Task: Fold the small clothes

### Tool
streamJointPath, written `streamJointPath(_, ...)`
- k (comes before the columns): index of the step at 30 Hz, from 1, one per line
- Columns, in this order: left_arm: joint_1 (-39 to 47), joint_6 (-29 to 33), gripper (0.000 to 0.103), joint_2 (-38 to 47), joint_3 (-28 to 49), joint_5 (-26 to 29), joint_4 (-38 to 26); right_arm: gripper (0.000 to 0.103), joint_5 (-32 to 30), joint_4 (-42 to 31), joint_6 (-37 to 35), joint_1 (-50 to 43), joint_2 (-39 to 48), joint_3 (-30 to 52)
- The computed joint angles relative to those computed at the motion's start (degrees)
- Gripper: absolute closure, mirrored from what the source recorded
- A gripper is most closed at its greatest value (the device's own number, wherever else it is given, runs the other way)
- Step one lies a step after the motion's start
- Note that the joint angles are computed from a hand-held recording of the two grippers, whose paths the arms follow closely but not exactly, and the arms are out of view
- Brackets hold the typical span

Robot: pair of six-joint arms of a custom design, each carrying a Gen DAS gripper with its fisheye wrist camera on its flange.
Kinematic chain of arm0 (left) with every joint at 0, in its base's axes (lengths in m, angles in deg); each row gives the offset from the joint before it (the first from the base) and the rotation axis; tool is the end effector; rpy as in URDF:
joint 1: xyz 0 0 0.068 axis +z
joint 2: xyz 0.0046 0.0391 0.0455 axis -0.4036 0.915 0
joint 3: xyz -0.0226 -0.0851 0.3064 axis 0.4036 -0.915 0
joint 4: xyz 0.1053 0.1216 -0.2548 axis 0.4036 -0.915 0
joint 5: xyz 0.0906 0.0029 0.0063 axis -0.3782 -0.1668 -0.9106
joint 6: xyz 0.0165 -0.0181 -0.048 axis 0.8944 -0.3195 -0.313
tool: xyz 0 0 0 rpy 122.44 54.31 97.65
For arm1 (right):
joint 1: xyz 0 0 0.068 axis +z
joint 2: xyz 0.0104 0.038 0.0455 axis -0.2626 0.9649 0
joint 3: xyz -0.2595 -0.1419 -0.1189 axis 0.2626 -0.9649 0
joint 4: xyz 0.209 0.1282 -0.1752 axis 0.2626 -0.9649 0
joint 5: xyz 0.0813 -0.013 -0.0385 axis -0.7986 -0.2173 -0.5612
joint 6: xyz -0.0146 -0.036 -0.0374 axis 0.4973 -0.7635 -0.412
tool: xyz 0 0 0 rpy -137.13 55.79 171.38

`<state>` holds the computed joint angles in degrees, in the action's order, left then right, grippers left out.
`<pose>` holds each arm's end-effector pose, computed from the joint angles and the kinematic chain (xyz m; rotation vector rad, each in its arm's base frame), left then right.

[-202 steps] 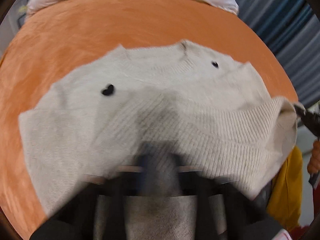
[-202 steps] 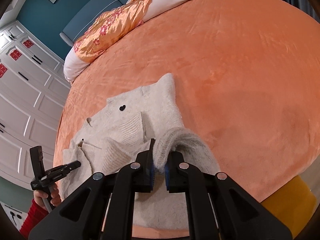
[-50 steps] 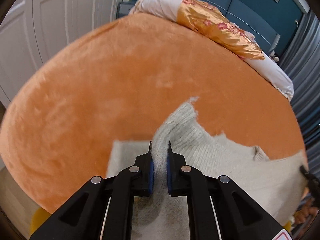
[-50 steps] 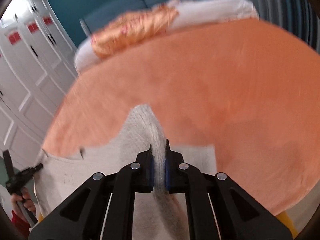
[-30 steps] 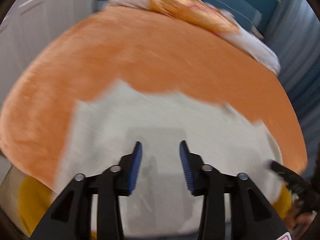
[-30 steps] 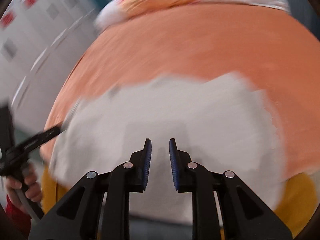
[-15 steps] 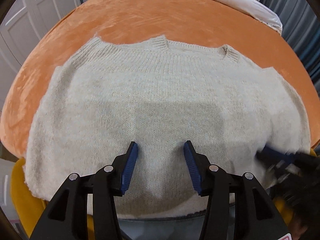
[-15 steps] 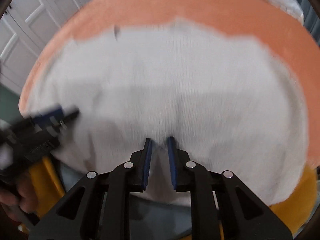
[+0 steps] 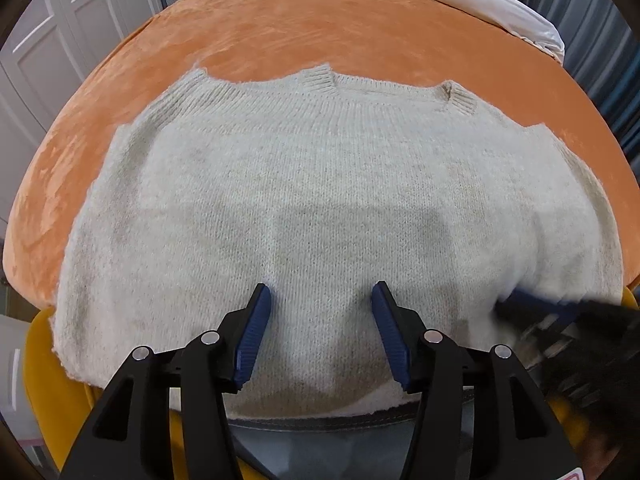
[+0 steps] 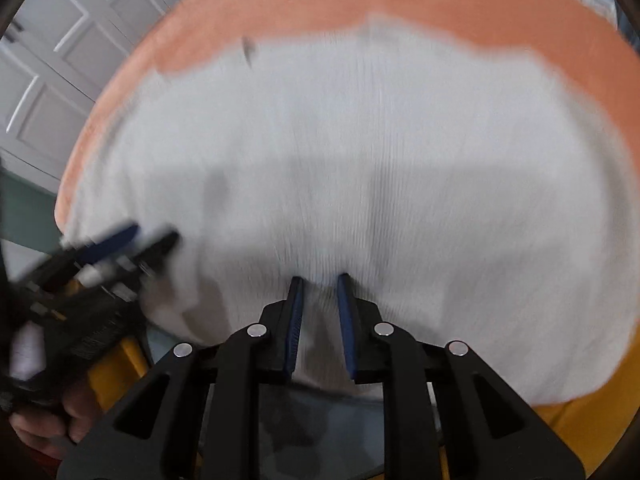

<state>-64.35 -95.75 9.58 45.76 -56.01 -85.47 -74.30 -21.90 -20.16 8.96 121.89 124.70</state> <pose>0.2454 -0.1976 0.2011 -0.2318 2.7452 -0.0117 0.3092 0.1485 0.1523 -0.4838 2.8814 0.4531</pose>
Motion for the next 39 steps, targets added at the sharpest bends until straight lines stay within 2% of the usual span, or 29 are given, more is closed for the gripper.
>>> streamJointPath(1, -0.1, -0.1, 0.050, -0.1, 0.0, -0.1, -0.1, 0.086, 0.0, 1.7, 0.3, 0.1, -1.2, -1.7)
streamJointPath(3, -0.6, -0.3, 0.049, -0.4, -0.1, -0.4, -0.4, 0.086, 1.2, 0.2, -0.7, 0.6, -3.0, -2.0)
streamJointPath(6, -1.1, -1.0, 0.048, -0.4, 0.1, -0.9, -1.0, 0.085, 0.7, -2.5, 0.7, 0.5, -2.6, 0.9)
streamJointPath(9, 0.5, -1.9, 0.048, -2.9, -0.3, 0.3, -0.5, 0.085, 1.3, -1.7, 2.3, -0.7, -4.5, 2.3)
streamJointPath(11, 3.1, -2.3, 0.046, -6.1, -1.1, 0.5, -0.3, 0.075, 2.9, 0.6, 2.9, -2.8, -7.0, 1.4)
streamJointPath(13, 7.9, -1.5, 0.031, -10.2, -2.4, 0.7, 0.2, 0.050, 3.5, 2.8, 3.1, -7.4, -7.5, 2.0)
streamJointPath(16, 18.1, 1.4, 0.027, -13.9, -4.2, 3.5, 1.3, 0.048, 4.5, 2.6, 2.4, -13.2, -4.6, 5.1)
streamJointPath(19, 29.1, 3.2, 0.027, -13.2, -5.7, 9.6, 4.4, 0.048, 8.8, 3.8, 2.4, -16.6, 2.0, 9.4)
streamJointPath(21, 34.7, 3.1, 0.027, -11.2, -6.9, 14.4, 7.5, 0.048, 8.7, 4.0, 3.1, -17.4, 5.7, 11.6)
streamJointPath(22, 35.6, 3.2, 0.030, -10.5, -7.0, 15.6, 8.2, 0.050, 8.4, 4.1, 2.7, -18.2, 6.9, 11.8)
streamJointPath(23, 36.2, 4.0, 0.034, -9.3, -7.3, 16.9, 9.4, 0.059, 8.0, 3.7, 2.0, -18.4, 8.4, 12.5)
streamJointPath(24, 36.1, 5.2, 0.061, -8.7, -7.3, 17.5, 9.7, 0.084, 8.1, 3.6, 1.1, -17.9, 8.6, 12.5)
streamJointPath(25, 35.4, 6.8, 0.097, -7.6, -6.6, 17.7, 8.8, 0.099, 7.9, 3.8, 0.4, -17.2, 8.3, 12.3)
streamJointPath(26, 34.8, 8.1, 0.097, -7.2, -6.3, 18.4, 8.5, 0.100, 6.6, 4.2, -0.1, -16.5, 6.6, 11.5)
streamJointPath(30, 30.7, 8.3, 0.098, -15.1, -6.9, 12.8, 7.5, 0.101, 4.1, 9.9, 0.9, -16.4, -4.3, 6.9)
streamJointPath(33, 31.5, 7.1, 0.098, -18.6, -6.6, 13.0, 6.4, 0.101, 0.9, 12.3, 2.2, -18.4, -7.6, 6.2)
streamJointPath(36, 31.8, 9.0, 0.098, -12.2, -6.1, 10.0, 5.8, 0.101, 5.4, 10.7, -0.7, -18.1, -2.0, 7.6)
streamJointPath(38, 32.4, 9.5, 0.097, -5.6, -5.9, 10.4, 5.8, 0.101, 8.1, 8.6, -0.5, -18.2, 7.7, 9.9)
streamJointPath(39, 32.2, 8.3, 0.096, -5.0, -7.6, 10.1, 7.9, 0.101, 7.2, 6.6, -0.2, -18.6, 10.4, 11.3)
